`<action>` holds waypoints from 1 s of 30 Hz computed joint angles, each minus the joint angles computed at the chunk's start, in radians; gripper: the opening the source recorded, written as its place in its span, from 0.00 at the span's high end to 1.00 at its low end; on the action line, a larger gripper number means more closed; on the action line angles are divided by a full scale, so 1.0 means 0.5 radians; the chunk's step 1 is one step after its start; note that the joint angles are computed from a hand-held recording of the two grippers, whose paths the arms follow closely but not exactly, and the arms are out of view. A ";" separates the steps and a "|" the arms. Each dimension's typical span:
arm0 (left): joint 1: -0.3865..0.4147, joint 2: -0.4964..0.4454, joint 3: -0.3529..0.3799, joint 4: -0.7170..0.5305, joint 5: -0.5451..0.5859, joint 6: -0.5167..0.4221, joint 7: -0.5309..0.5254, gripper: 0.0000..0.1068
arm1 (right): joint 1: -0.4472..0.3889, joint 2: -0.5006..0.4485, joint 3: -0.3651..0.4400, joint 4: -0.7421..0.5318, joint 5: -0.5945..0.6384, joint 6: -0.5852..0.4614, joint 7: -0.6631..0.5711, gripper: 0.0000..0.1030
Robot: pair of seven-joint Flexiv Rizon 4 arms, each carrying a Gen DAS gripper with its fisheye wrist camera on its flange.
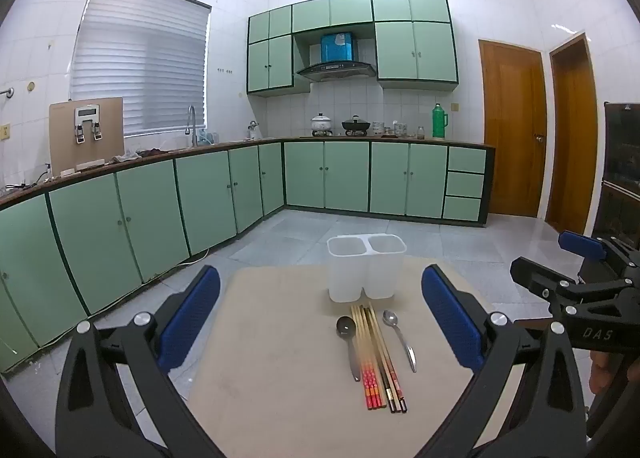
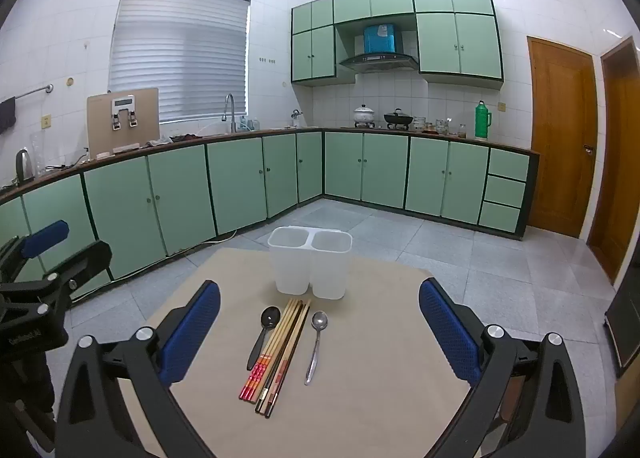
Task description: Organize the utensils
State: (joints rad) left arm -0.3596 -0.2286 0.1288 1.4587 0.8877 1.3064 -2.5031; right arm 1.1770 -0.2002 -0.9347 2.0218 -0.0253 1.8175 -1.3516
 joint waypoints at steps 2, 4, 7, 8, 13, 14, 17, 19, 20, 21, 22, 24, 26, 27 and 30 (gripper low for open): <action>0.012 0.001 -0.011 0.008 -0.030 -0.006 0.031 0.08 | 0.001 0.010 0.000 0.002 -0.015 -0.022 0.010 0.06; 0.008 0.002 -0.007 0.005 -0.021 -0.007 0.029 0.08 | -0.004 0.008 0.000 0.005 -0.034 -0.016 0.027 0.06; 0.000 -0.001 -0.009 -0.007 -0.010 -0.024 0.023 0.08 | -0.026 0.002 0.018 0.000 -0.044 -0.014 0.038 0.06; 0.001 -0.001 -0.010 -0.008 -0.010 -0.025 0.025 0.08 | -0.009 0.002 -0.001 0.007 -0.042 -0.002 0.037 0.06; 0.007 0.007 -0.012 -0.004 -0.022 -0.027 0.033 0.08 | -0.005 0.002 -0.001 0.004 -0.025 -0.005 0.024 0.06; 0.005 0.013 -0.011 0.002 -0.018 -0.029 0.036 0.08 | -0.005 0.002 0.000 0.003 -0.023 -0.005 0.023 0.06; 0.008 0.022 -0.016 0.004 -0.012 -0.036 0.028 0.08 | -0.001 0.000 -0.003 0.003 -0.020 -0.003 0.020 0.06; 0.009 0.013 -0.024 -0.008 -0.008 -0.043 0.028 0.08 | 0.004 -0.002 -0.006 0.002 -0.015 -0.001 0.016 0.06; 0.008 0.014 -0.024 -0.009 -0.005 -0.045 0.026 0.08 | 0.006 -0.004 -0.008 0.001 -0.011 0.000 0.014 0.06; 0.008 0.015 -0.025 -0.009 -0.005 -0.046 0.026 0.08 | -0.001 0.002 -0.001 0.001 -0.010 -0.007 0.012 0.06; 0.008 0.017 -0.025 -0.009 -0.005 -0.048 0.025 0.08 | -0.002 0.001 -0.001 0.001 -0.012 -0.005 0.014 0.06; 0.018 0.012 -0.029 -0.008 -0.021 -0.039 0.040 0.08 | -0.004 -0.001 0.002 0.000 -0.012 -0.004 0.017 0.06; 0.016 0.013 -0.027 -0.010 -0.023 -0.043 0.042 0.08 | -0.011 -0.006 0.009 -0.003 -0.010 -0.004 0.019 0.06; 0.017 0.014 -0.028 -0.010 -0.027 -0.044 0.044 0.08 | -0.013 -0.008 0.012 -0.004 -0.010 -0.004 0.020 0.06; 0.011 -0.006 -0.018 -0.012 -0.001 -0.031 0.012 0.08 | -0.024 -0.017 0.024 -0.010 -0.007 -0.003 0.023 0.06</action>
